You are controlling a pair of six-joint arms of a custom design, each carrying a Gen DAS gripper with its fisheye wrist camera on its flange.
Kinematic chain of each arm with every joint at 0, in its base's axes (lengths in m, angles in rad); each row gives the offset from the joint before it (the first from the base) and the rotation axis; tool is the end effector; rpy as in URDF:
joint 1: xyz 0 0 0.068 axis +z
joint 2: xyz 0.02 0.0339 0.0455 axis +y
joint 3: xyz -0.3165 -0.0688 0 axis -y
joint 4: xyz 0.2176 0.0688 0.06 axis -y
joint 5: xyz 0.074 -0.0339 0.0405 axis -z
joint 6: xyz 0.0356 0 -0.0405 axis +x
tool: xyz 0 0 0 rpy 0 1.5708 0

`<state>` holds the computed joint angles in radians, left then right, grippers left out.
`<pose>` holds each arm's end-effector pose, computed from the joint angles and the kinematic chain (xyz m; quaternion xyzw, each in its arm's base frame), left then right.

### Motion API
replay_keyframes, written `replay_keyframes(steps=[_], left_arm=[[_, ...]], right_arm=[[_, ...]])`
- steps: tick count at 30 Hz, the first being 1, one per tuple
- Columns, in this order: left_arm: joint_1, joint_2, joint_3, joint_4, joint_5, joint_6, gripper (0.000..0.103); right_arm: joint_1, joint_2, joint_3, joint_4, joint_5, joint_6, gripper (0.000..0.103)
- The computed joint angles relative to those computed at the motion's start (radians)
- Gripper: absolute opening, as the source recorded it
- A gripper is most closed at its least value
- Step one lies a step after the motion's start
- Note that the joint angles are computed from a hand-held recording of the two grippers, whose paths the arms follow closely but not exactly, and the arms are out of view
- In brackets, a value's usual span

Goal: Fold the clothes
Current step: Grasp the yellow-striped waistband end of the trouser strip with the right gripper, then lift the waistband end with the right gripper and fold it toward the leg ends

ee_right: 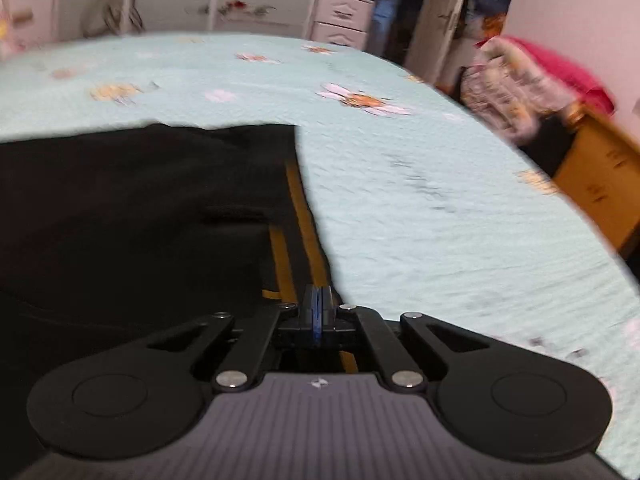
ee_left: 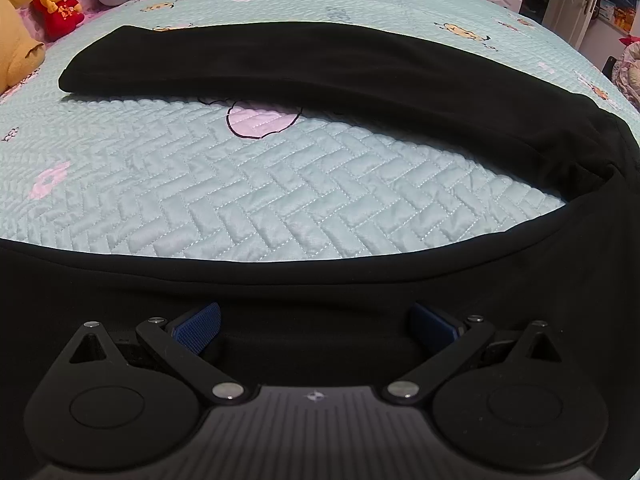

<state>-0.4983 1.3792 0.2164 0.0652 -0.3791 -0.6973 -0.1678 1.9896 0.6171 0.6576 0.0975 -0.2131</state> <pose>0.1380 -0.0601 0.1530 -0.1388 0.9456 0.0218 0.2934 0.3278 -0.0590 0.1294 -0.0004 0.9090 -0.1220 0.3986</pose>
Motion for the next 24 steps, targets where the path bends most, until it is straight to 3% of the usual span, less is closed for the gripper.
replay_keyframes(steps=[3,7,11,14,17,19,22,24], left_arm=[[0.001,0.0,-0.004,0.007,0.001,0.004,0.103],[-0.001,0.0,-0.008,0.013,0.0,0.006,0.103],[0.008,-0.001,-0.014,0.026,0.008,0.019,0.103],[0.012,0.002,-0.027,0.05,0.011,0.029,0.103],[0.036,-0.002,-0.037,0.068,0.035,0.054,0.103],[0.063,-0.016,-0.036,0.059,0.064,0.077,0.103],[0.098,-0.103,-0.043,0.024,0.115,0.089,0.102],[0.109,-0.183,-0.043,-0.016,0.144,0.089,0.09]], right_arm=[[-0.037,-0.004,0.023,-0.055,-0.065,0.041,0.0],[-0.096,-0.095,-0.03,-0.073,-0.241,0.131,0.004],[-0.122,-0.153,-0.078,-0.123,-0.309,0.165,0.031],[-0.178,-0.165,-0.108,-0.153,-0.32,0.216,0.039],[-0.296,-0.211,-0.216,-0.062,-0.387,0.291,0.04],[-0.458,-0.236,-0.34,0.085,-0.573,0.34,0.041],[-0.763,-0.22,-0.51,0.302,-0.868,0.38,0.056],[-0.985,-0.2,-0.553,0.303,-1.031,0.315,0.057]])
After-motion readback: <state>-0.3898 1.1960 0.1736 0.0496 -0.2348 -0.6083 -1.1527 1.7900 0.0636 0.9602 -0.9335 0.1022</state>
